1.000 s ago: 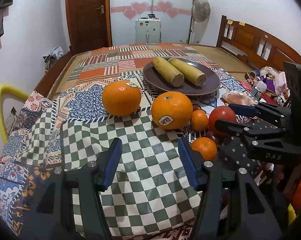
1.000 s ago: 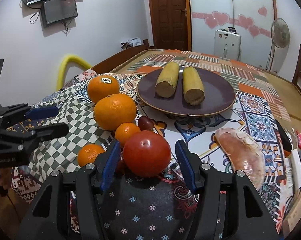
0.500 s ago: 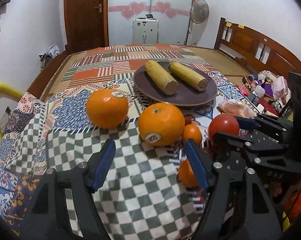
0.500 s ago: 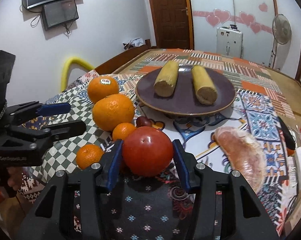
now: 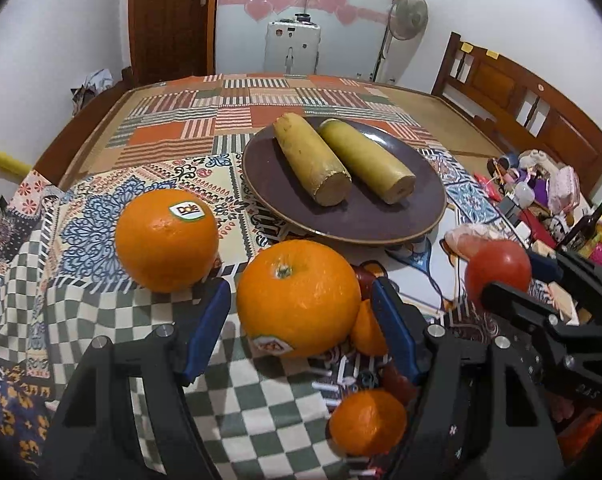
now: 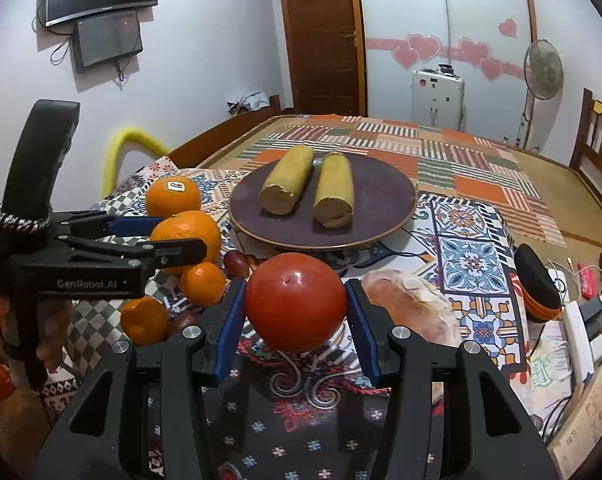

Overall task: Organize fruits
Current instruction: 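Grasp the red tomato with the right tool while the left tool grasps a stickered orange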

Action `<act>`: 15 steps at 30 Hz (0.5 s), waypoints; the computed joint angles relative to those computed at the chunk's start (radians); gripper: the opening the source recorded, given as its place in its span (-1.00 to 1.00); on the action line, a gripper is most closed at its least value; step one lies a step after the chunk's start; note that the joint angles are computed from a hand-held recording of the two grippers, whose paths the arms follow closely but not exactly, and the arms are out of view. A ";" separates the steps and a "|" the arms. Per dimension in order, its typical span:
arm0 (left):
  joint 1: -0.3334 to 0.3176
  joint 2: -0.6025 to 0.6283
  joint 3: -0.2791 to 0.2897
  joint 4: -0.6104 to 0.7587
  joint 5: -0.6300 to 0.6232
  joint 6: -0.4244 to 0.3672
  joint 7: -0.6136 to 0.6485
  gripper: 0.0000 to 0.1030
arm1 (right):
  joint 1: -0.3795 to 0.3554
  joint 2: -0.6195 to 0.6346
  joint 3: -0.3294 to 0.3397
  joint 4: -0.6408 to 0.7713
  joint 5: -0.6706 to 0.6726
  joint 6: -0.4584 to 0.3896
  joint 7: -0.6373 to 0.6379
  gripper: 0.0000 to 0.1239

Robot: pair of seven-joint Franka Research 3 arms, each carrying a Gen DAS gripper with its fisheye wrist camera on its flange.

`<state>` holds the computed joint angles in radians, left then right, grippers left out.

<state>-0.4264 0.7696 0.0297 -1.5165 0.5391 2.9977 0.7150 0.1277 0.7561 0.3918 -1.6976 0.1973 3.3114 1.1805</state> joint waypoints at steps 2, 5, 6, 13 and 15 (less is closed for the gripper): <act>0.015 0.011 -0.018 0.016 -0.016 -0.010 0.009 0.40 | -0.002 0.002 -0.001 0.003 0.000 -0.002 0.001 -0.26; 0.045 0.028 -0.053 0.033 -0.045 -0.014 0.032 0.40 | -0.001 0.005 -0.005 0.007 0.002 -0.005 0.002 -0.26; 0.059 0.032 -0.069 0.035 -0.058 -0.009 0.043 0.40 | -0.005 0.006 -0.002 0.007 0.001 -0.006 0.002 -0.26; 0.066 0.033 -0.078 0.031 -0.104 0.000 0.092 0.26 | -0.002 0.001 -0.013 0.004 0.006 -0.002 0.002 -0.26; 0.032 0.027 -0.036 0.027 -0.089 -0.005 0.071 0.25 | 0.005 -0.001 -0.022 0.007 0.007 -0.003 0.004 -0.26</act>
